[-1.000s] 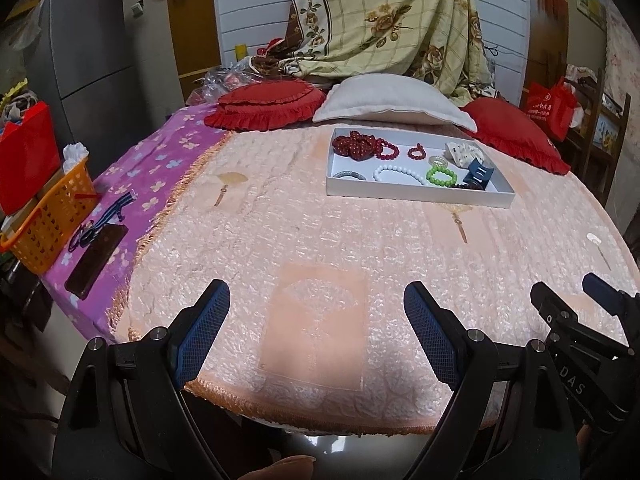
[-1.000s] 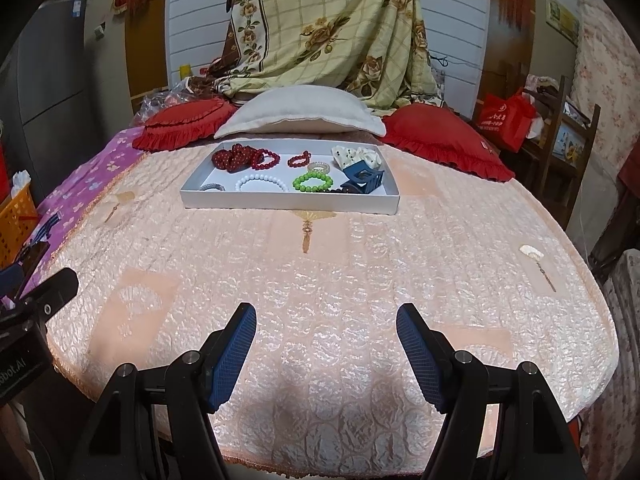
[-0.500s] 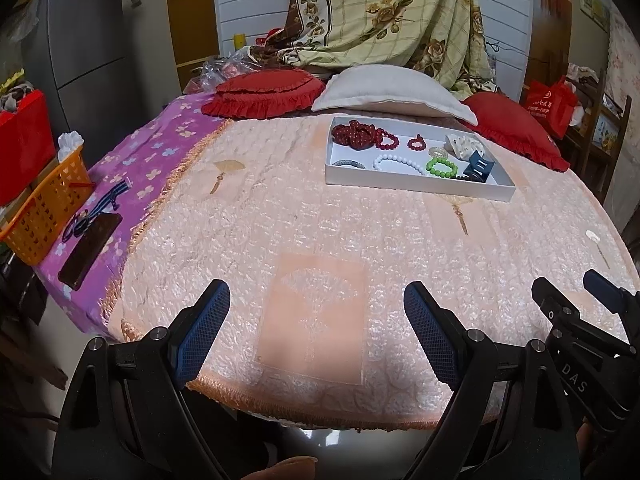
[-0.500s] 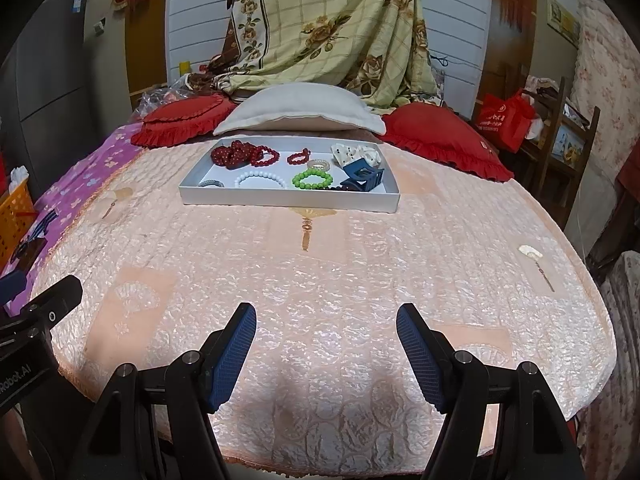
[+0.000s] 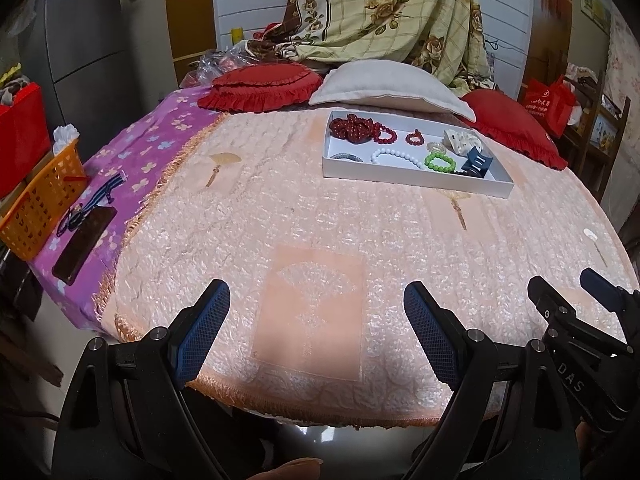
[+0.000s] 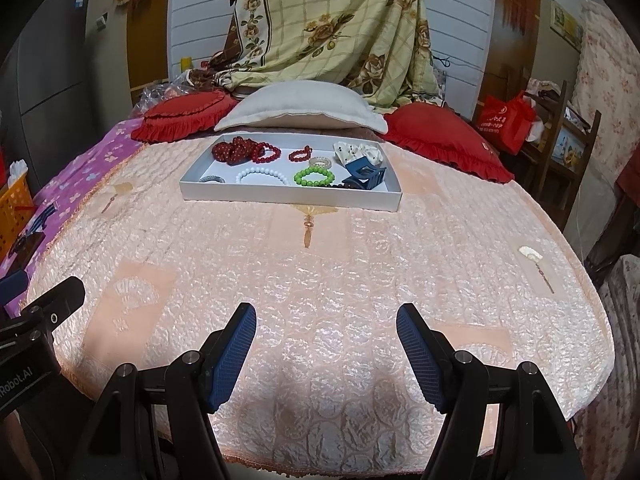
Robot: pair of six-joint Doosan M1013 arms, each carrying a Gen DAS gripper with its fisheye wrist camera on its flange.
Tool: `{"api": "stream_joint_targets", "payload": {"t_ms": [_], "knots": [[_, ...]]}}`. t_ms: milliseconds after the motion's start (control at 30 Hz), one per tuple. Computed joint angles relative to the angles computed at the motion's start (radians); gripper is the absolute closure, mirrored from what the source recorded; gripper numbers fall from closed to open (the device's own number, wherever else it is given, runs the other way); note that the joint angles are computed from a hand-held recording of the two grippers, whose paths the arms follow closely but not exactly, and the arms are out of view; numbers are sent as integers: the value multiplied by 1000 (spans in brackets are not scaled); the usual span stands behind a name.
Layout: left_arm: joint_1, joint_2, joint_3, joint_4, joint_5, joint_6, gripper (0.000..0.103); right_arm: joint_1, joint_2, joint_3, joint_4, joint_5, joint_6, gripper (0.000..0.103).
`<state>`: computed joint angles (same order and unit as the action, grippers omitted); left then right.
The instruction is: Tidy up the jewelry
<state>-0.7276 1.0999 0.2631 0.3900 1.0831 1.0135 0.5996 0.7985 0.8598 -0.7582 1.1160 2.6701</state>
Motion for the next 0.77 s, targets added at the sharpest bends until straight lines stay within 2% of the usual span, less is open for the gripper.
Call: {"api": "stream_joint_targets", "payload": {"t_ms": [467, 667, 767], "knots": [[2, 6, -11, -16, 9, 20, 14, 0, 1, -8, -8, -3, 5, 33], [-1, -15, 35, 22, -30, -8, 14, -1, 2, -12, 0, 0, -1, 33], [-2, -12, 29, 28, -24, -7, 14, -2, 2, -11, 8, 0, -5, 33]]}}
